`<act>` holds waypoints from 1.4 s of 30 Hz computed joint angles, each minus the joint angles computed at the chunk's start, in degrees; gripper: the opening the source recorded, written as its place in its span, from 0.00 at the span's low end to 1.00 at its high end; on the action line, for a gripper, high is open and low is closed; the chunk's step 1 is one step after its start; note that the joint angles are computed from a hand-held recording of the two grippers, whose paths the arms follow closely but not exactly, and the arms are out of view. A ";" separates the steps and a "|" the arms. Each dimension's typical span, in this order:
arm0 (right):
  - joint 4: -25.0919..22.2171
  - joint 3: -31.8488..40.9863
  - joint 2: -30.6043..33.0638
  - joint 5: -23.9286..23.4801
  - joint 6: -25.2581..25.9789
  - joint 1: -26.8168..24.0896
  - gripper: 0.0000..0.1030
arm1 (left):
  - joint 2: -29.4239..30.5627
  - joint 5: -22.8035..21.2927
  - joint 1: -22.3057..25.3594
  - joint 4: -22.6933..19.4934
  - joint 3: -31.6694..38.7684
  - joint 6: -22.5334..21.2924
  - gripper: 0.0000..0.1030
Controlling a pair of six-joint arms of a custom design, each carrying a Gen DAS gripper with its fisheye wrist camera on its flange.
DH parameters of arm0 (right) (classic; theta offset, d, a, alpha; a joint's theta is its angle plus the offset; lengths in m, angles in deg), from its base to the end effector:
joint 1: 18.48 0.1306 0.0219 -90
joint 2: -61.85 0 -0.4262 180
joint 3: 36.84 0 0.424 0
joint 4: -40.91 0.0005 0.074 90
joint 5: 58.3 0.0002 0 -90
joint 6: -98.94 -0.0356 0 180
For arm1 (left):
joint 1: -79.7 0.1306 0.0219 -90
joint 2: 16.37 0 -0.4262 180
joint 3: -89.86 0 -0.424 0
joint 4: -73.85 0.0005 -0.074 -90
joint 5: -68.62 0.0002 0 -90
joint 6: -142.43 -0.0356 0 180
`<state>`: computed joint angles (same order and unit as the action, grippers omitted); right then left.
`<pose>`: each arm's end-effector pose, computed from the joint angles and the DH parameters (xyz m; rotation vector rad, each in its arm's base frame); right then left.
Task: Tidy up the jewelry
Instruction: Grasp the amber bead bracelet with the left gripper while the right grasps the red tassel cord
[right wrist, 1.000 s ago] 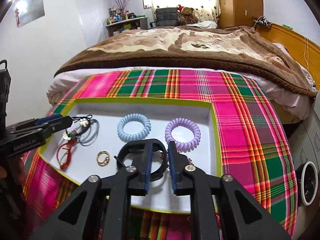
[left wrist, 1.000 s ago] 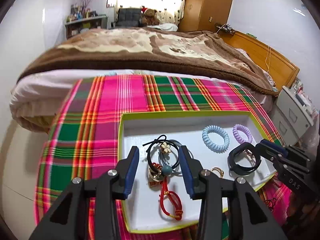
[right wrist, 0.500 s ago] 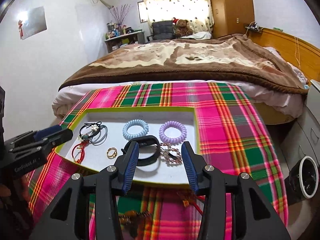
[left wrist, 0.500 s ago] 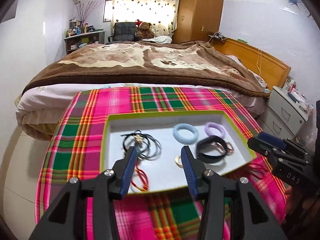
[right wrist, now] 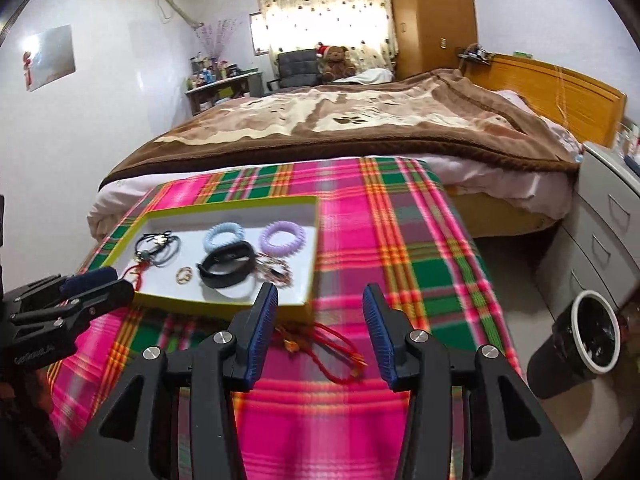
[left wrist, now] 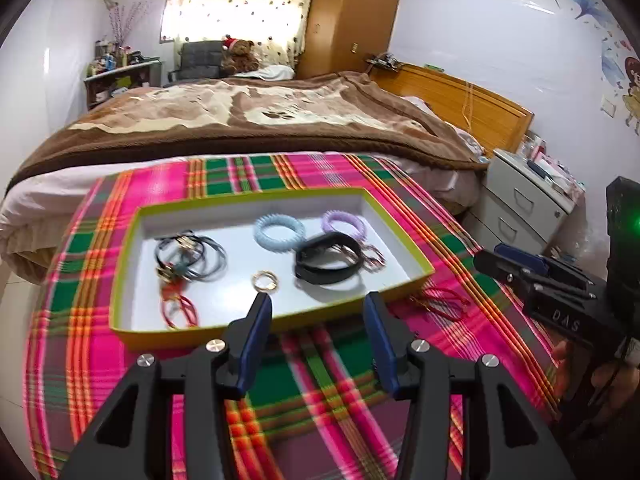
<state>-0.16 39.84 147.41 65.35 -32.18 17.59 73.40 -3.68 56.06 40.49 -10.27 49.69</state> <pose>0.3953 0.2629 0.4106 0.3466 2.2350 -0.0202 0.4685 -0.2174 0.4098 0.6868 2.2408 -0.5413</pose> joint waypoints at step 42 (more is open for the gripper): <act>3.11 -6.12 -2.88 -13.63 5.68 -5.62 0.44 | 3.29 -0.77 -5.17 -5.52 -0.22 -5.96 0.26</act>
